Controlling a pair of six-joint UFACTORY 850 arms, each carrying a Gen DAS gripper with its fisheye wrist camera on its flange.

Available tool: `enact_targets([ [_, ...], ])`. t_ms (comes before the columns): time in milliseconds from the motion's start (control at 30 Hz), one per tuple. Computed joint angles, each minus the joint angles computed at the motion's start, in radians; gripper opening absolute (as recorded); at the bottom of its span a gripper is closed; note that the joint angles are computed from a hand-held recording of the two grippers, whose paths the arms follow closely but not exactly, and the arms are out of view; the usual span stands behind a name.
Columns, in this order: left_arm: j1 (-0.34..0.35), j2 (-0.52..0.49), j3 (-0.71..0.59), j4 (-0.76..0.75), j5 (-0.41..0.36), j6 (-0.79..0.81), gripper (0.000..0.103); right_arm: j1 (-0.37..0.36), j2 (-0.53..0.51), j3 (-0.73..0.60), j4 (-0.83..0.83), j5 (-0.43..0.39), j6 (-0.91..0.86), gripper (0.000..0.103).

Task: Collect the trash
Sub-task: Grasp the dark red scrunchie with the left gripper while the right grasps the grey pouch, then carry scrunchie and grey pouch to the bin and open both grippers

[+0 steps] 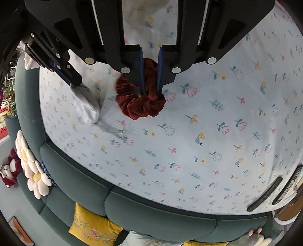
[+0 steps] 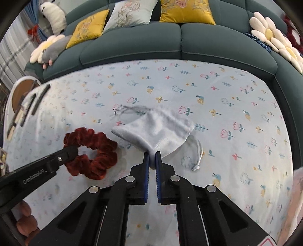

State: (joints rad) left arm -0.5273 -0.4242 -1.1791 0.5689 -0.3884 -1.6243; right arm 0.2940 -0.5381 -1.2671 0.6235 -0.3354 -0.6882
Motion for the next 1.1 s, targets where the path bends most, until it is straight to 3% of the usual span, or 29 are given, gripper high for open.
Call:
enact_targets([
  [600,-0.202,0.106,-0.042,0.129,-0.149,-0.165,0.011,-0.129,0.356,0.275,0.309,-0.043,-0.302,0.006],
  [1100,-0.348,0.02,-0.256,0.161,-0.267,-0.114,0.011,-0.356,0.52,0.366,0.455,-0.15,-0.453,0.006],
])
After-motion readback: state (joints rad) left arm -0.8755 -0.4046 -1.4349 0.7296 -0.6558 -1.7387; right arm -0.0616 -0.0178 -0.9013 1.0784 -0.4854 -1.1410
